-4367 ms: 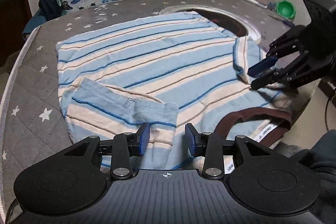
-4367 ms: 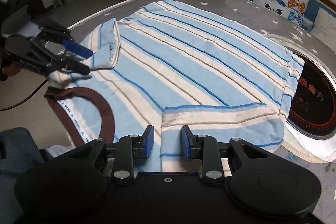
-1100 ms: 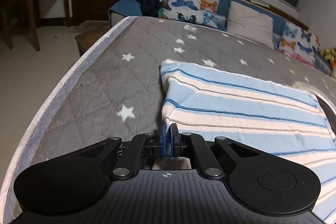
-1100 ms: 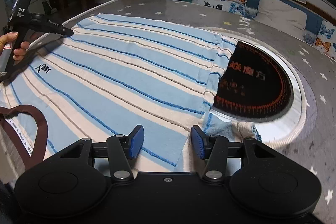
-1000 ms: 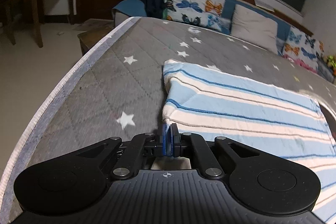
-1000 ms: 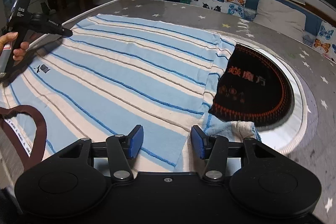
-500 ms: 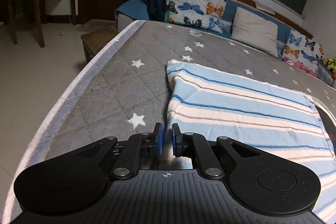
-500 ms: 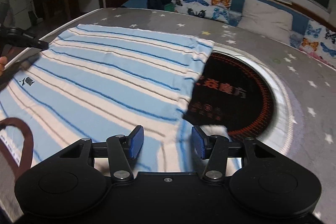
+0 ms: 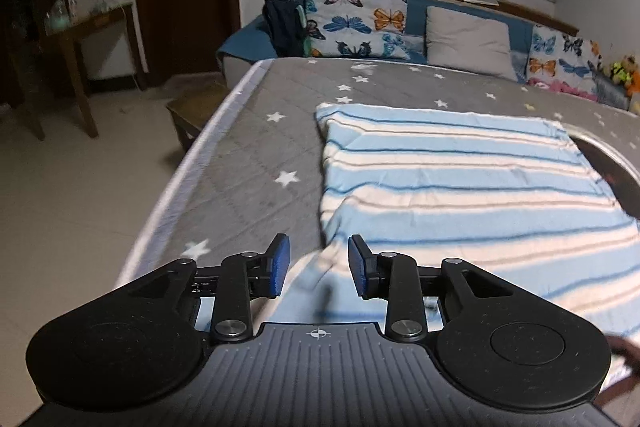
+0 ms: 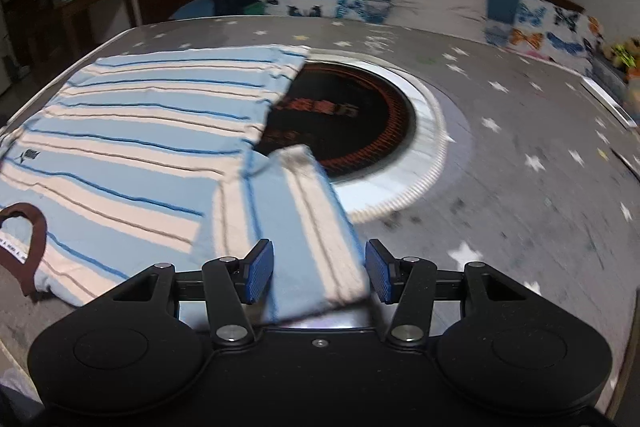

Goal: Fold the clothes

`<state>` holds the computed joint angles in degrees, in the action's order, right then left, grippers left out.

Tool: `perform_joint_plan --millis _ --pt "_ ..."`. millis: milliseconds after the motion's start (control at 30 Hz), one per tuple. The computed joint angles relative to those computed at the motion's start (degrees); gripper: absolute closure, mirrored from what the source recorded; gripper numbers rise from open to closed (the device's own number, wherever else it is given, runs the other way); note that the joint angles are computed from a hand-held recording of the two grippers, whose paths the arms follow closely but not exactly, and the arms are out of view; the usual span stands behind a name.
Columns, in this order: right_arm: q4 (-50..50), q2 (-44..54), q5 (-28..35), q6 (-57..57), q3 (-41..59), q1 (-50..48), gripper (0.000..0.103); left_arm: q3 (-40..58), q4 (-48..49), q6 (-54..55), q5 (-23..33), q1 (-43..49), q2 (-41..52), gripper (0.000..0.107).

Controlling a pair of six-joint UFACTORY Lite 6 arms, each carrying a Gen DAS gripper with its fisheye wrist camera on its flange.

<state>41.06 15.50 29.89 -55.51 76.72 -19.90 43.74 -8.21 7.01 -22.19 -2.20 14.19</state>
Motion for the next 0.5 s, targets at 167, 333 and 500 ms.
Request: perform_joint_plan --millis 167,333,500 --pt "2.25 -1.66 -1.12 -1.03 -2.73 -1.76 0.049 -10.86 -0.33 -1.77 -1.84 2.32 -10.02 0.070" --pt "6.64 -0.89 1.88 -3.10 -3.33 -3.87 0.064 -18.44 0.40 -3.39 -1.36 5.64 -17.42 0.068" --pt "11.69 -1.97 2.59 -7.16 -4.13 -4.05 0.090 -23.00 -0.97 -2.45 -0.39 8.42 -21.68 0.067"
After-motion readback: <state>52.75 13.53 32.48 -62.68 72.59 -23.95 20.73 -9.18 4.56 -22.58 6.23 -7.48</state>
